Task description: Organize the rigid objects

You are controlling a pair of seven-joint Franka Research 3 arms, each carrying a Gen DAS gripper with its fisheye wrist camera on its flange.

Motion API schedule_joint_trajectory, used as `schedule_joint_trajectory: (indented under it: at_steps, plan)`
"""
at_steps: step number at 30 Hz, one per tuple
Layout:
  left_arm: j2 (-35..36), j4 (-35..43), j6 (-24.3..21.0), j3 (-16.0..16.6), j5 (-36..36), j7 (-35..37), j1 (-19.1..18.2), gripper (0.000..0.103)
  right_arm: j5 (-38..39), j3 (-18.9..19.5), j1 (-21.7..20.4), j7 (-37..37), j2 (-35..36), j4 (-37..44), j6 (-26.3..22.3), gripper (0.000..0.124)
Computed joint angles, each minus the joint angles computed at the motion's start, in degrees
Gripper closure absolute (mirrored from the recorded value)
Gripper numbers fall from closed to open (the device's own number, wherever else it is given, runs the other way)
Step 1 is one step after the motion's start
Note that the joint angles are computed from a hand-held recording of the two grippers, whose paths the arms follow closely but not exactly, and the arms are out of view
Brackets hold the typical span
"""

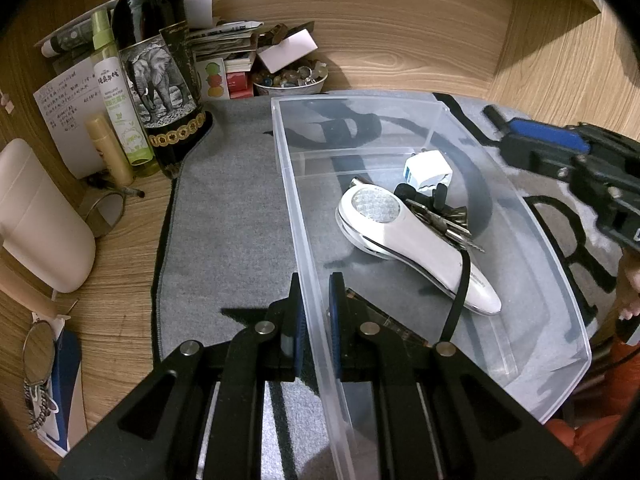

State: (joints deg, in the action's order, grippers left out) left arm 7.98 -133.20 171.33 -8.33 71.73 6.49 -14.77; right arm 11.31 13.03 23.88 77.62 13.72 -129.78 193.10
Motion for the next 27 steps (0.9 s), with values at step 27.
schedule_joint_trajectory:
  at_steps: [27]
  plan:
    - [-0.64, -0.42, -0.63, 0.34, -1.68, 1.32, -0.08, 0.081, 3.13, -3.91, 5.07, -2.81, 3.42, 4.22, -5.81, 0.072]
